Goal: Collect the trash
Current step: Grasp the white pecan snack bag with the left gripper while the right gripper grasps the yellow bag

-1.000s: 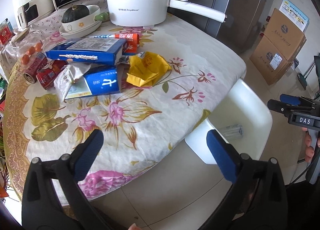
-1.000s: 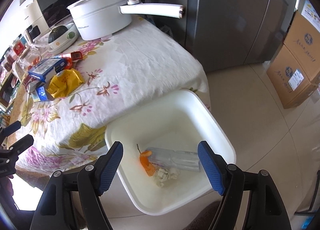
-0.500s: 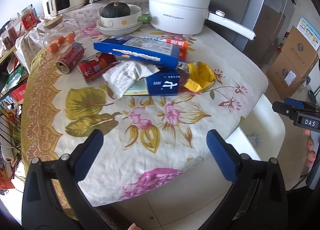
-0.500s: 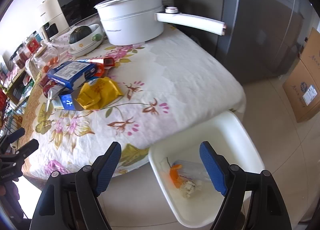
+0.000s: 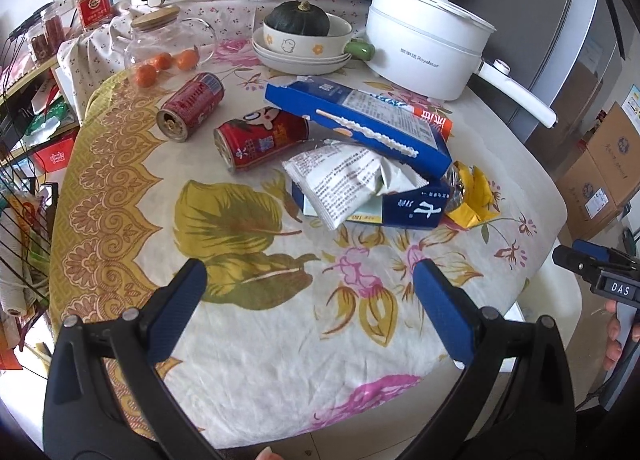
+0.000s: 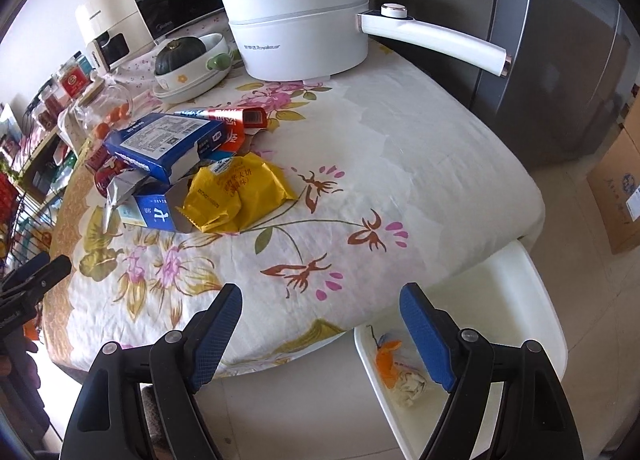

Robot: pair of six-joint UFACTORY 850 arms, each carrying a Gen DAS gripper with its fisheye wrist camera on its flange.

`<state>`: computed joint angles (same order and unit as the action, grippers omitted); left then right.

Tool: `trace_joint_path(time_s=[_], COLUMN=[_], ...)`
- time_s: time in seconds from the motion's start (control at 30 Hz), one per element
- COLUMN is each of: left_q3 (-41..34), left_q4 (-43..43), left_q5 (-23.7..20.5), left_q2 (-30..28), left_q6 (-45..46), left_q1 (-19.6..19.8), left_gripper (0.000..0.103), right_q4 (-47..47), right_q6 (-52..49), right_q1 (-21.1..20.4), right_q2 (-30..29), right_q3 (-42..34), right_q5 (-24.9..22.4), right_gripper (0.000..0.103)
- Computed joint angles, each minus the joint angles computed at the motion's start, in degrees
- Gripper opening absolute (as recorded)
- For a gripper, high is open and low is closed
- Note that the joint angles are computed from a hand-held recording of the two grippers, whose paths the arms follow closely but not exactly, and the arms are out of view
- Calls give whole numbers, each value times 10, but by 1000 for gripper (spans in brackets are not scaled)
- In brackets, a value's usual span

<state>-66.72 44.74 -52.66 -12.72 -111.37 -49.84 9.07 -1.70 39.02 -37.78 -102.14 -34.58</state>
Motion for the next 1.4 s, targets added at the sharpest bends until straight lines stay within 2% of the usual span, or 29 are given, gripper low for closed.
trace_joint_path(time_s=[0.07,0.27,0.5,0.67,0.73,0.8,0.93,0.97,1.03,1.17,1.4], left_q3=[-7,-48,-65,-67,-63,-59,-41,-34,-16,11,57], left_q4=[9,7,34,28,30,31,28,27,23,20,26], left_q5=[4,-22,14,47,50,52,59,64,79,97,118], left_q2=[-10,-60,-81,-84,-80,-76,-56,-49,-32,-6,41], left_q6=[11,71,111,123,117,113,90,82,60,28,-21], left_q1=[9,34,50,62,62,61,60,60,60,56,40], left_gripper=[102,100,90,61,55,43,33,26,19,12,10], right_q4=[2,7,11,12,7,1,-1,1,5,21,51], right_q6=[3,19,20,15,14,13,6,4,2,-4,-12], right_q1=[0,-5,-11,-11,-10,-7,-3,-3,-1,3,12], right_q2=[-10,-42,-63,-66,-64,-62,-61,-62,-66,-78,-118], right_q3=[-13,-53,-78,-81,-79,-77,-78,-80,-84,-101,-157], right_q5=[-7,-35,-56,-58,-55,-51,-44,-42,-38,-33,-26], right_gripper=[83,83,83,83,83,83,83,83,83,83,83])
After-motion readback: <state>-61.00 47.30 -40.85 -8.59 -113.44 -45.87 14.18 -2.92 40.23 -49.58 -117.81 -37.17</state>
